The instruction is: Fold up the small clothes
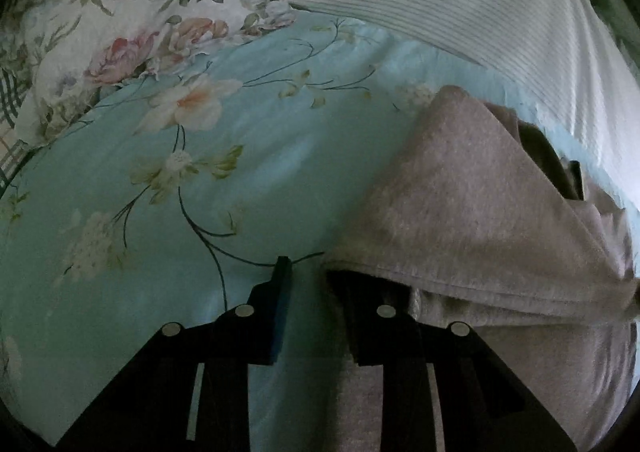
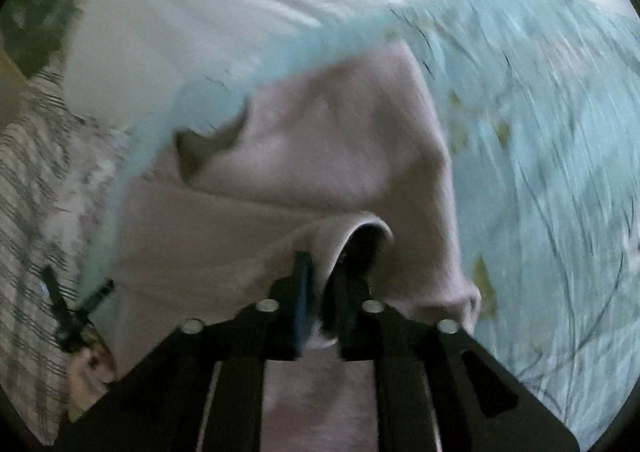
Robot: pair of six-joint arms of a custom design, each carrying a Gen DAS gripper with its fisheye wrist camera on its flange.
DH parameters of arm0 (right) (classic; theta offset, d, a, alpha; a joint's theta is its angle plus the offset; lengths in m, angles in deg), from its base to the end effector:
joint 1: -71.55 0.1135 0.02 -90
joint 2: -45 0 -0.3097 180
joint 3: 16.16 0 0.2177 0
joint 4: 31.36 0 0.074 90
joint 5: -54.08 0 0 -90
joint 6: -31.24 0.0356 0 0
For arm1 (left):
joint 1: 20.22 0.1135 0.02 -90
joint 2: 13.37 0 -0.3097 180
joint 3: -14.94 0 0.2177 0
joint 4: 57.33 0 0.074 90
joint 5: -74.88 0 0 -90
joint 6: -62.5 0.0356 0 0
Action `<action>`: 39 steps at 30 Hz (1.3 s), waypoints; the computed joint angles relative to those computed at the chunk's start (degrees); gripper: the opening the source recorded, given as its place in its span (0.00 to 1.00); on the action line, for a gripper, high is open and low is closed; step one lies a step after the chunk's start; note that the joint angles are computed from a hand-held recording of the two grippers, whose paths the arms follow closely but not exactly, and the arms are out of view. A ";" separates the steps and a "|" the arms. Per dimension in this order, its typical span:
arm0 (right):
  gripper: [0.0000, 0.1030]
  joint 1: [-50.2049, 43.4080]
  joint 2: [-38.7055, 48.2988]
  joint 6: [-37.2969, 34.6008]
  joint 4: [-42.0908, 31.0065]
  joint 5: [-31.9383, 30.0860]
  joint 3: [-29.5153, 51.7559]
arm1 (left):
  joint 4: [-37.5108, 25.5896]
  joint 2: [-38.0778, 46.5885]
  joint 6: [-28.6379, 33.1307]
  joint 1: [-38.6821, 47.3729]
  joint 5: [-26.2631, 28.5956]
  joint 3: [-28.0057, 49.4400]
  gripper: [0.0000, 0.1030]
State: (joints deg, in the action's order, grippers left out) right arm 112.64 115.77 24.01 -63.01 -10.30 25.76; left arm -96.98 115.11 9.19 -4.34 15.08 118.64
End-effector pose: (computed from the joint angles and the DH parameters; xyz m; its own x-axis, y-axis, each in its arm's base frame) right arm 0.1314 0.0942 0.2085 -0.5113 0.7410 -0.4353 0.5964 0.6706 0.4411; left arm 0.4431 0.1074 0.1702 -0.7123 0.3343 -0.6172 0.4962 0.8617 -0.1060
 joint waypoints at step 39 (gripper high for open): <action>0.84 -21.23 72.03 -17.50 43.73 -56.40 71.92 | -13.37 4.36 0.67 4.80 12.69 9.41 0.29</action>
